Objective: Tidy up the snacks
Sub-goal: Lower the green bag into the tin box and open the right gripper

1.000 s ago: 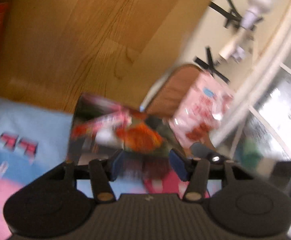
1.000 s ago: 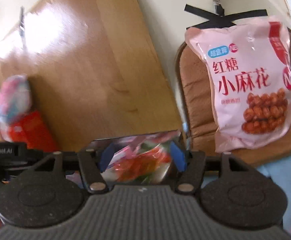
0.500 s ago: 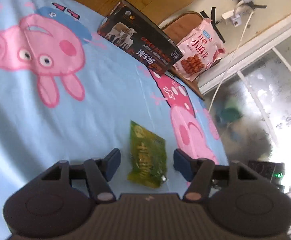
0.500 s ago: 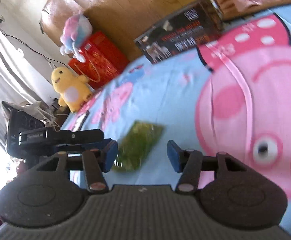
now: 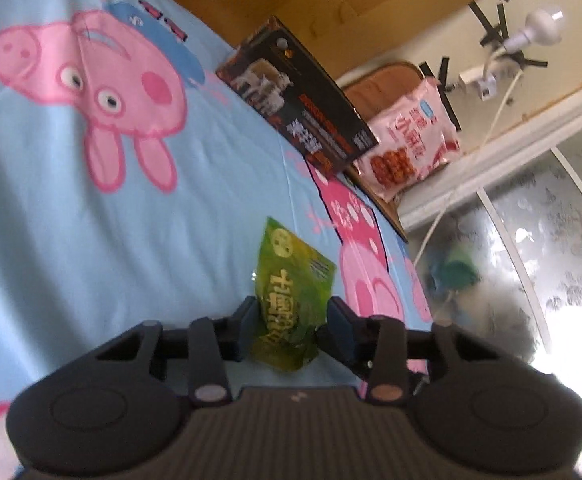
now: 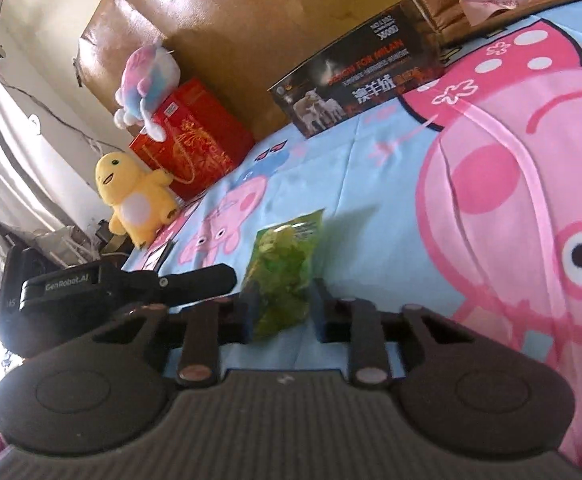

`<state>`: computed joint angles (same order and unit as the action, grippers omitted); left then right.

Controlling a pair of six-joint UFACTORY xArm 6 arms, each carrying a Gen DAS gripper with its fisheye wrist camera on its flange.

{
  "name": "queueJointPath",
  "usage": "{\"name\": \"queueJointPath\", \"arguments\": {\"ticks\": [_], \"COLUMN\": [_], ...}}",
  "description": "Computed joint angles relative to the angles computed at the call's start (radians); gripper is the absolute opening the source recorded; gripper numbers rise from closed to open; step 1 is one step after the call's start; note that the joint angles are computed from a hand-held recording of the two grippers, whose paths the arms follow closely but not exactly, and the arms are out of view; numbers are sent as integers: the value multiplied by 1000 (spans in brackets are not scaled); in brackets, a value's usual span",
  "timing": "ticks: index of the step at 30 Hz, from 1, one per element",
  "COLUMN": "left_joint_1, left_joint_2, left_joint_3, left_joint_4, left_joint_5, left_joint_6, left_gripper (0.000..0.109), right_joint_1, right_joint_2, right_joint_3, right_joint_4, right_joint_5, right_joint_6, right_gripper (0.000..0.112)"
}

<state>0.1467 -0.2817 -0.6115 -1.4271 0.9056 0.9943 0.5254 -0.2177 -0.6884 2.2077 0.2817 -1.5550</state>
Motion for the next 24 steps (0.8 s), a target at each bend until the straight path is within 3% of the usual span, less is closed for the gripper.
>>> {"name": "queueJointPath", "arguments": {"ticks": [3, 9, 15, 20, 24], "left_joint_1": [-1, -79, -151, -215, -252], "left_joint_2": [27, 136, 370, 587, 671], "left_joint_3": [-52, -258, -593, -850, -916], "left_joint_4": [-12, -39, -48, 23, 155], "left_joint_5": [9, -86, -193, -322, -427], "left_joint_6": [0, 16, -2, -63, -174], "left_gripper": [37, 37, 38, 42, 44], "right_joint_1": [-13, -70, -137, -179, -156], "right_joint_2": [14, 67, 232, 437, 624], "right_joint_3": [-23, -150, -391, -646, -841], "right_joint_4": [43, 51, 33, -10, -168], "right_joint_5": [0, 19, 37, 20, -98], "right_joint_6": [-42, -138, -162, -121, 45], "right_gripper": [9, 8, 8, 12, 16]}}
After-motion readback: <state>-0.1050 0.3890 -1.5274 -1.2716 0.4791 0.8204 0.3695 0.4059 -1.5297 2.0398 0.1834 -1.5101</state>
